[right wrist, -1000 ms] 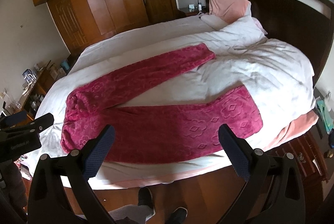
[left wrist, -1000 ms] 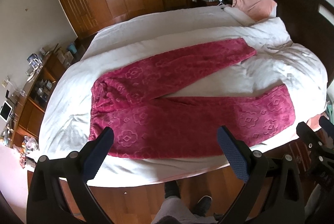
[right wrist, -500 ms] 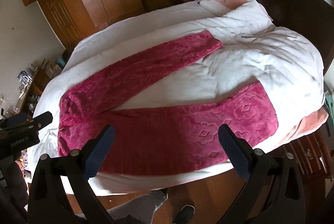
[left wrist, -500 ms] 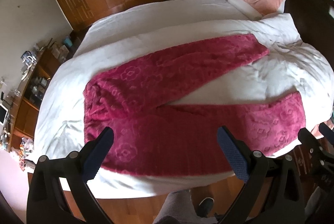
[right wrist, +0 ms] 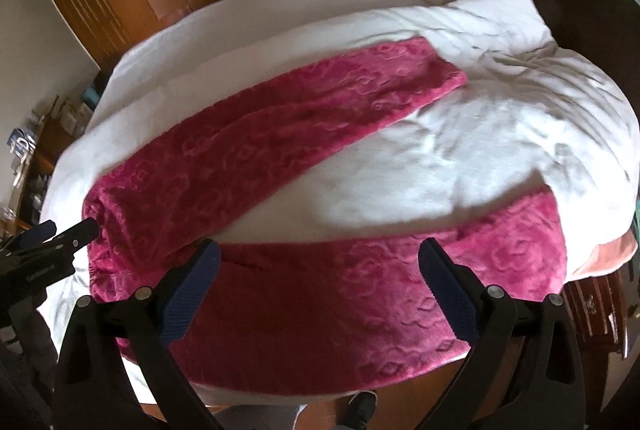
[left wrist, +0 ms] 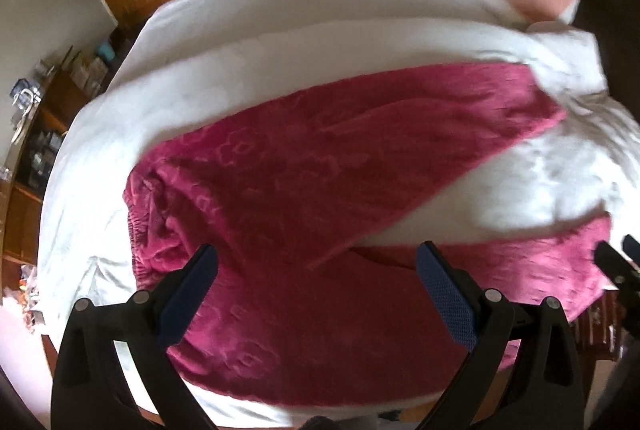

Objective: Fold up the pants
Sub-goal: 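Lower the left tool to the waistband and close on it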

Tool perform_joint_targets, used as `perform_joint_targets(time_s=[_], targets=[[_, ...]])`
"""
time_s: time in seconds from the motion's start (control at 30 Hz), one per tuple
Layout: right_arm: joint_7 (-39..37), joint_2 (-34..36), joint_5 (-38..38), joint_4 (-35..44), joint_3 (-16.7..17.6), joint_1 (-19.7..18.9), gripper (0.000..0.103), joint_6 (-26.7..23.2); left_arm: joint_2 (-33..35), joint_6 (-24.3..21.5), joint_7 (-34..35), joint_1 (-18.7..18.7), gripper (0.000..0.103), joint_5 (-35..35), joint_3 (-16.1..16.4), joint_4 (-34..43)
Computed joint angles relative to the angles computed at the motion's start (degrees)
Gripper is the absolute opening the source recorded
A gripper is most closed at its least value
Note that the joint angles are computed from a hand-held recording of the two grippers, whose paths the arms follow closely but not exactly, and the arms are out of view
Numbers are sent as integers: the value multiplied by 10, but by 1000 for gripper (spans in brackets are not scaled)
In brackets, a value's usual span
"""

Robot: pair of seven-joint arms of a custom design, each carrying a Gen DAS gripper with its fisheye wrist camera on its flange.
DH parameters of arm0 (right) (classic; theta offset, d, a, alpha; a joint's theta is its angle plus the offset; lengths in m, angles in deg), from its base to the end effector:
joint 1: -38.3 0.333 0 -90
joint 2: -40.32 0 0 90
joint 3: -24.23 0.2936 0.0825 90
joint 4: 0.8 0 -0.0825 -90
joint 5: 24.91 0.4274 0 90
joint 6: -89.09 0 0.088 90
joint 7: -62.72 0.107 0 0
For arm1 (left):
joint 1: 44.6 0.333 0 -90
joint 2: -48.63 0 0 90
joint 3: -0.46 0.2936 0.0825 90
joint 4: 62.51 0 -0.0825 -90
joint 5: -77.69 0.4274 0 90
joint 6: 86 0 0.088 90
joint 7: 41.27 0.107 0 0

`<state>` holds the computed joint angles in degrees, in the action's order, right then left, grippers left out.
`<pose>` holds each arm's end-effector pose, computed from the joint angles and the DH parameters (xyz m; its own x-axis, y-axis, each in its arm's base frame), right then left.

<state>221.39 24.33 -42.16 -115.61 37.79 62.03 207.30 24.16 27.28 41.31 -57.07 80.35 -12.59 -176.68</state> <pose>0.4436 0.3321 0.5810 -0.3967 -0.9064 -0.1455 -0.7963 0.4186 -0.4366 0.4507 -0.2338 0.6503 -0.3002 -0.9498 -0.0885 -0.8616 0.3098 -0.4020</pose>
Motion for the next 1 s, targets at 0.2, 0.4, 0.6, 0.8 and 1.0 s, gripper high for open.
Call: perform_joint_targets(time_s=[0.2, 0.4, 0.6, 0.8, 1.0], targets=[[-37, 99, 30, 68, -18, 5, 100, 1, 92, 15, -8, 39, 98, 58, 12, 30], [-73, 165, 59, 116, -36, 17, 100, -6, 181, 45, -19, 74, 98, 99, 36, 75], [-98, 208, 90, 145, -47, 24, 100, -22, 280, 67, -22, 107, 98, 122, 66, 147], [-120, 241, 107, 174, -54, 29, 100, -36, 372, 86, 19, 130, 98, 128, 86, 221], [-127, 257, 116, 188, -59, 32, 100, -44, 449, 79, 87, 148, 98, 87, 88, 292]])
